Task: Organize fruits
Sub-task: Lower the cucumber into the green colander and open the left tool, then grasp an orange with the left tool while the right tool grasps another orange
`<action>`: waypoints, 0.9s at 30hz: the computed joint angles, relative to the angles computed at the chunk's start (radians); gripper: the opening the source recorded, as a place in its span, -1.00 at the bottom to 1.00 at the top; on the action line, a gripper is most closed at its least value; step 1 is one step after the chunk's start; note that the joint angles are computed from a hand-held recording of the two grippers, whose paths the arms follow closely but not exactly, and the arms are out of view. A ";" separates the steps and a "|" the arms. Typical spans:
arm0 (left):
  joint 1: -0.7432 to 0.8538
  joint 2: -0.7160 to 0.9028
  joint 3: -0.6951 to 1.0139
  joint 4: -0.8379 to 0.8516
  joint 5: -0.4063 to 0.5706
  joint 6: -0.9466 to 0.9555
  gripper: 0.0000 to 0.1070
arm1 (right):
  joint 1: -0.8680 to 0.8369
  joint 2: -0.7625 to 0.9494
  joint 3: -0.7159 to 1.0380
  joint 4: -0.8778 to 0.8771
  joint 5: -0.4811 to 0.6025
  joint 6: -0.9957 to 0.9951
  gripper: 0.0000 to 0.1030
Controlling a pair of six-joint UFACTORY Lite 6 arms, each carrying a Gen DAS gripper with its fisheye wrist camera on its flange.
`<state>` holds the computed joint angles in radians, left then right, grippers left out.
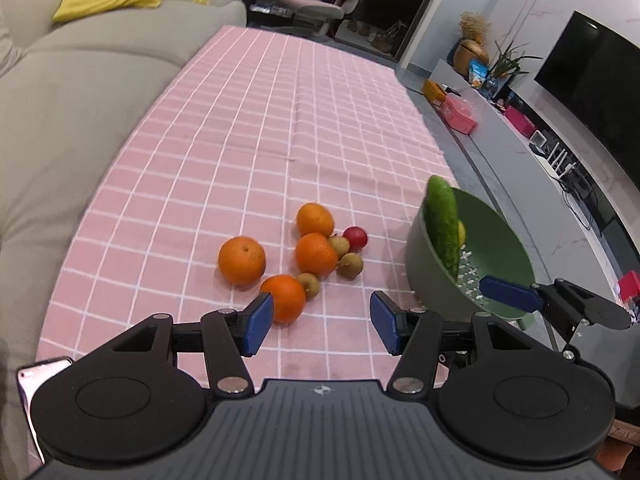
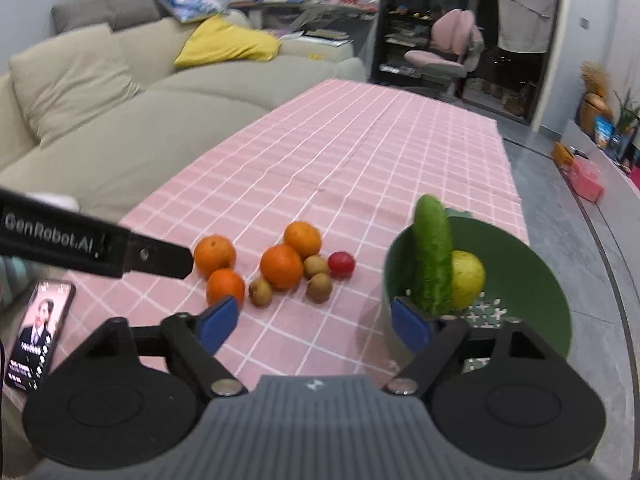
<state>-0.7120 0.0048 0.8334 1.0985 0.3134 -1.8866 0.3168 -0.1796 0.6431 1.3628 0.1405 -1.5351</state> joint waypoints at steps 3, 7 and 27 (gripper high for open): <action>0.033 0.035 -0.012 0.033 -0.045 -0.036 0.22 | 0.003 0.057 0.019 0.074 0.017 -0.085 0.28; 0.074 0.095 -0.021 0.219 -0.120 -0.218 0.19 | 0.026 0.139 0.050 0.197 0.010 -0.220 0.10; 0.187 0.354 0.094 0.960 -0.211 -0.952 -0.05 | 0.036 0.495 0.274 0.595 0.056 -0.727 -0.26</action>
<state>-0.5247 0.3588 0.9272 2.0581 0.1025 -2.8384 0.3529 0.3159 0.9171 1.9575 0.1965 -2.2617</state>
